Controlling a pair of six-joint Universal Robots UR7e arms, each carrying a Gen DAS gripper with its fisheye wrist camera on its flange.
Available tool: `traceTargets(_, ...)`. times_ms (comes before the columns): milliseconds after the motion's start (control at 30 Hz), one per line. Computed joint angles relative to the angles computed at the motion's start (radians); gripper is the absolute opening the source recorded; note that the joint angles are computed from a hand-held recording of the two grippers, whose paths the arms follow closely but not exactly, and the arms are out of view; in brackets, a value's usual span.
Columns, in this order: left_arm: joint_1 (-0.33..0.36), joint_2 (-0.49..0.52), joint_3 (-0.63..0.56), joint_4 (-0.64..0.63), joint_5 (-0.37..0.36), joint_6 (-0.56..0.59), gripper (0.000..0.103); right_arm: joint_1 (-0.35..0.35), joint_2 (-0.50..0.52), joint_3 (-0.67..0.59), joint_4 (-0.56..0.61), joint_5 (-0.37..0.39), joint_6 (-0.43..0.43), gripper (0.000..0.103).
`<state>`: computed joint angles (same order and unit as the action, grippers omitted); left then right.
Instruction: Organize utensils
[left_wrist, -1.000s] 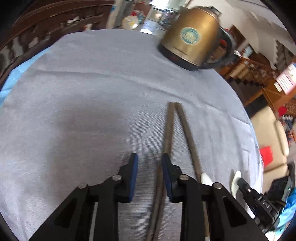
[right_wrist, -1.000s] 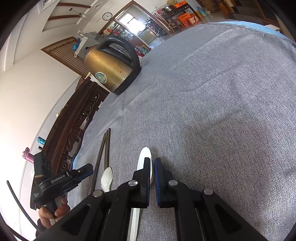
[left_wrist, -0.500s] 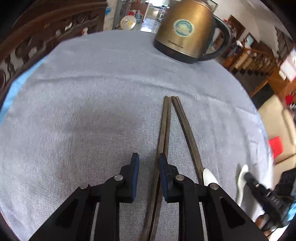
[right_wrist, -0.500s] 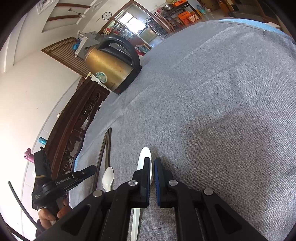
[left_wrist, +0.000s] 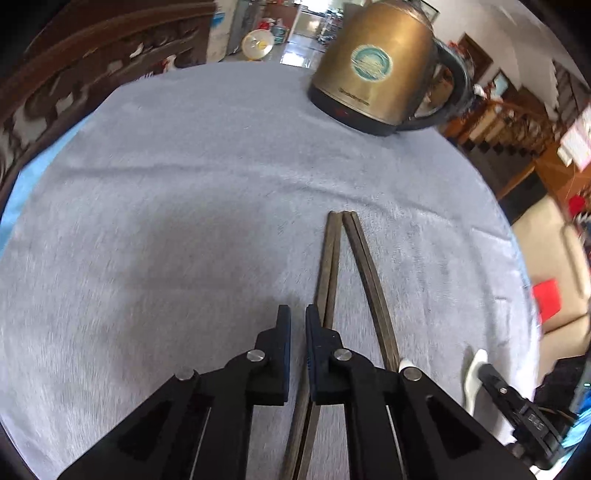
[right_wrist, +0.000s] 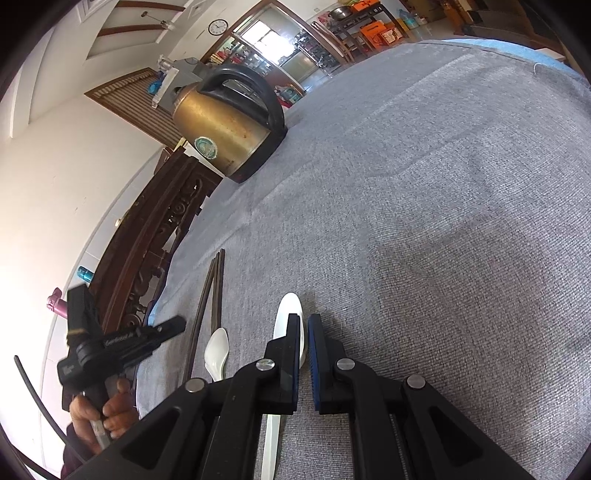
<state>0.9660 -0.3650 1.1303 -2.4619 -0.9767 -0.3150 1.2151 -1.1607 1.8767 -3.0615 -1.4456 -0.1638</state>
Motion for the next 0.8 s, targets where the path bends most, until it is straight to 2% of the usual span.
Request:
traceTargets(67,-0.008,0.041,-0.056,0.031,0.045,0.036,0.007,-0.001,0.001,-0.002,0.004,0.001,0.0,0.007)
traceTargets(167,-0.023,0.062,-0.08,0.044,0.111,0.09,0.013,-0.003,0.002,-0.006,0.009,0.006,0.003,0.007)
traceTargets(267,-0.02,0.057,-0.074,0.041,0.14,0.094,0.029,-0.006,0.0,-0.006,0.013,0.013,0.006,0.007)
traceTargets(300,-0.02,0.056,-0.073,0.061,0.182,0.079,0.029,-0.007,-0.001,-0.006,0.014,0.015,0.007,0.007)
traceTargets(367,-0.017,0.049,-0.059,0.052,0.197,0.095,0.026,-0.009,-0.002,-0.006,0.016,0.018,0.008,0.007)
traceTargets(400,-0.015,0.039,-0.048,0.042,0.179,0.086,0.026,-0.009,-0.003,-0.005,0.016,0.018,0.008,0.007)
traceTargets(467,-0.002,0.001,-0.009,0.01,0.076,0.035,0.026,-0.01,-0.005,-0.003,0.016,0.019,0.007,0.007)
traceTargets(500,-0.005,-0.007,0.003,-0.006,0.062,0.027,0.026,-0.01,-0.005,-0.003,0.017,0.02,0.007,0.007)
traceTargets(700,-0.068,-0.008,0.066,-0.035,0.046,0.153,0.026,-0.01,-0.005,0.0,0.012,0.019,0.008,0.007)
traceTargets(767,-0.072,0.006,0.047,0.0,0.057,0.144,0.026,-0.01,-0.006,0.0,0.012,0.019,0.007,0.007)
traceTargets(800,-0.067,0.003,0.045,0.007,0.026,0.118,0.026,-0.01,-0.006,0.0,0.013,0.02,0.006,0.007)
